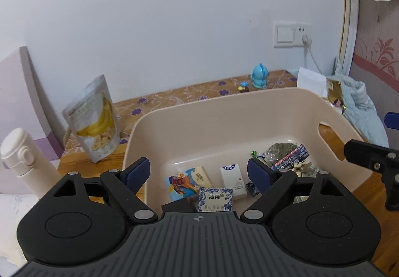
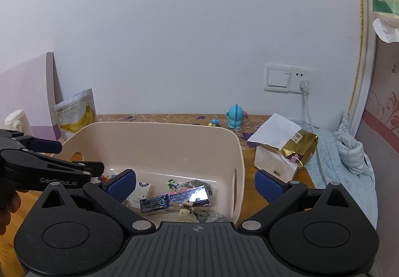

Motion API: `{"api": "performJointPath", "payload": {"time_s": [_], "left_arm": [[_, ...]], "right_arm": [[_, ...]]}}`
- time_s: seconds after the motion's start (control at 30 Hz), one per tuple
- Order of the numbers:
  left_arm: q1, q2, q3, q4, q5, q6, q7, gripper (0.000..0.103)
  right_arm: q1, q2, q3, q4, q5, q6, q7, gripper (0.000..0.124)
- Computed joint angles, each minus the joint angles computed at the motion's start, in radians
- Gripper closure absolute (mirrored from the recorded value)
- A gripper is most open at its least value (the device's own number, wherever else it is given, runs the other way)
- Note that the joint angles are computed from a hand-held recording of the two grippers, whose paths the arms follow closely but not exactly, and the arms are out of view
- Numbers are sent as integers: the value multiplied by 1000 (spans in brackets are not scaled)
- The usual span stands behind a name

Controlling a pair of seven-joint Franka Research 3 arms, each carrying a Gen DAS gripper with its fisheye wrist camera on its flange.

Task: Organize objects

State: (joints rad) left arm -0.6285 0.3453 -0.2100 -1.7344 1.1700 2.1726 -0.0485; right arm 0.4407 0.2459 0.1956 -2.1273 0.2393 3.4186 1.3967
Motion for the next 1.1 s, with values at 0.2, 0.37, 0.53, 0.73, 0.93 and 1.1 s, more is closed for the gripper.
{"api": "performJointPath", "payload": {"time_s": [0.2,0.37,0.53,0.73,0.93,1.1], "left_arm": [[-22,-60,-23,-62,24,-57,-88,12],[-23,-99,-55,-102,12,-82,-115,12],[-42,-125,-84,-131,11,-137,-165,12],[-66,-164,-120,-176,0,-215,-243,12],[-79,-200,-155,-222,-28,-239,-293,12],[-99,-213,-181,-244,-42,-268,-335,12]], "right_arm": [[11,-60,-9,-76,16,45,10,21],[-79,-109,55,-143,-115,37,142,21],[-5,-163,-3,-209,-50,64,92,21],[32,-224,-16,-283,1,86,49,21],[53,-279,-13,-366,34,128,22,21],[60,-316,3,-436,78,163,-10,21]]}}
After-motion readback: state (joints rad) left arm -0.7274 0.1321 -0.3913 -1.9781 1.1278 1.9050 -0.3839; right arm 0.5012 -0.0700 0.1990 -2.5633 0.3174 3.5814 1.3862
